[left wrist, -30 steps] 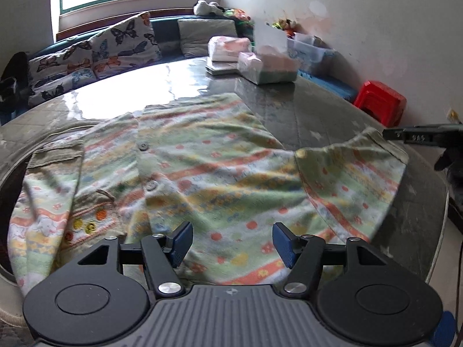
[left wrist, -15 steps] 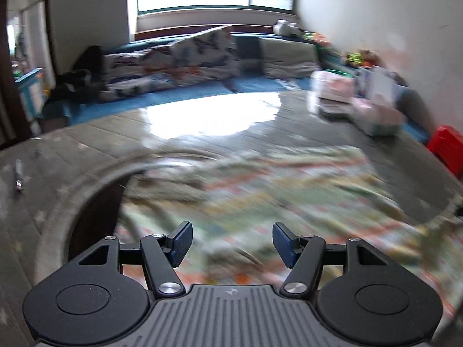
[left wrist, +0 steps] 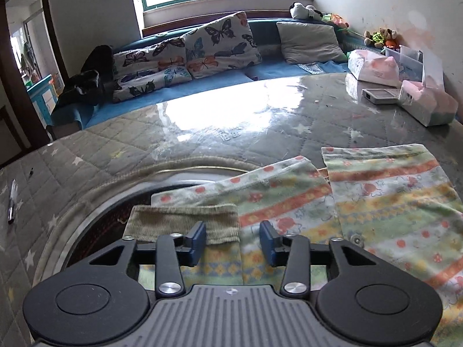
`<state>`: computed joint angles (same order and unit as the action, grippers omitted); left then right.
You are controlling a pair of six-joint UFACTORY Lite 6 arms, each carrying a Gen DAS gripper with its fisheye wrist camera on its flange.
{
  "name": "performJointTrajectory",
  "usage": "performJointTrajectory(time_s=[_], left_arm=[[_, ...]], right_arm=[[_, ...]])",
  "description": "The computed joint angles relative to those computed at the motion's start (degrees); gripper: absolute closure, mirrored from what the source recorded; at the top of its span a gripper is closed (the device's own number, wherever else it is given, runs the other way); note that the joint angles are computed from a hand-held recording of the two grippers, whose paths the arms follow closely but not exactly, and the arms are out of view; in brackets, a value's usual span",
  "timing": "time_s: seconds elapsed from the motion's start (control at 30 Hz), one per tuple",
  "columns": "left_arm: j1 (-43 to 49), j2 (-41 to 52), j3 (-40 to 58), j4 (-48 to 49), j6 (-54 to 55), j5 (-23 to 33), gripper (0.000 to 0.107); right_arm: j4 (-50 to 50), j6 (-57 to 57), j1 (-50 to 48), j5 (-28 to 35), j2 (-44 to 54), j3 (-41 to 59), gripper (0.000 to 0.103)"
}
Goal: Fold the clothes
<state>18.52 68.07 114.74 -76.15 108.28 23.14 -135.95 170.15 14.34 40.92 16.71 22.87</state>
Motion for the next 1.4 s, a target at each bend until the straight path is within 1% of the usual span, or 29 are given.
performJointTrajectory(time_s=[0.03, 0.1, 0.17, 0.23, 0.3, 0.43, 0.53, 0.6, 0.67, 0.77, 0.9, 0.97, 1.03, 1.17, 1.27, 1.4], left_arm=[[-0.01, 0.04, -0.04, -0.76, 1.06, -0.16, 0.081], [0.01, 0.33, 0.38, -1.16, 1.94, -0.25, 0.095], [1.28, 2.65, 5.21, 4.67, -5.79, 2.57, 0.102], [2.88, 2.67, 6.86, 6.32, -9.29, 4.24, 0.103], [4.72, 0.54, 5.12, 3.20, -7.24, 5.23, 0.103], [10.75, -4.92, 0.08, -3.28, -3.04, 9.10, 0.103], [16.22, -7.05, -0.38, -3.68, -4.66, 12.04, 0.103], [20.07, -7.22, 1.21, -2.13, -7.70, 14.49, 0.104], [23.65, -7.44, 1.85, -2.45, -7.73, 15.36, 0.104], [28.34, -6.30, 3.86, -2.89, -6.85, 15.65, 0.104], [32.82, -1.64, 9.95, 1.39, -9.61, 14.89, 0.104], [34.34, -0.41, 10.39, 2.08, -7.74, 14.11, 0.104], [35.29, 0.33, 9.67, 1.90, -4.71, 12.47, 0.104], [36.41, 3.85, 12.31, 3.44, -5.76, 10.81, 0.104], [36.19, 4.00, 10.65, 0.05, -1.81, 8.79, 0.104], [36.36, 6.93, 14.66, 2.48, -5.67, 7.45, 0.104]], right_arm=[[-0.03, 0.07, -0.01, 0.03, 0.14, 0.13, 0.058], [-0.19, 0.14, -0.05, 0.11, 0.46, 0.44, 0.058], [0.03, -0.32, 0.03, 0.07, 0.70, 0.80, 0.058], [0.90, -1.47, 0.32, 0.01, 0.80, 1.16, 0.058], [1.80, -2.39, 0.93, 0.13, 0.62, 1.20, 0.057], [3.53, -3.26, 3.44, 0.75, -0.64, 0.52, 0.056], [5.72, -4.26, 6.01, 1.40, -1.82, -0.12, 0.055], [6.84, -4.82, 7.43, 1.42, -2.72, -0.56, 0.054], [7.91, -5.42, 8.73, 1.41, -3.51, -0.90, 0.052], [9.53, -6.45, 10.34, 1.21, -3.84, -0.96, 0.052], [11.50, -7.64, 11.85, 0.85, -4.07, -1.04, 0.051], [12.32, -8.29, 12.65, 0.75, -4.29, -1.21, 0.048], [12.85, -8.92, 12.94, 0.50, -3.86, -0.85, 0.047], [10.58, -7.11, 11.81, 0.18, -0.83, 0.71, 0.047], [8.51, -5.05, 11.01, 0.29, 1.16, 1.83, 0.047], [5.03, -1.96, 9.51, -0.13, 2.53, 3.24, 0.047]])
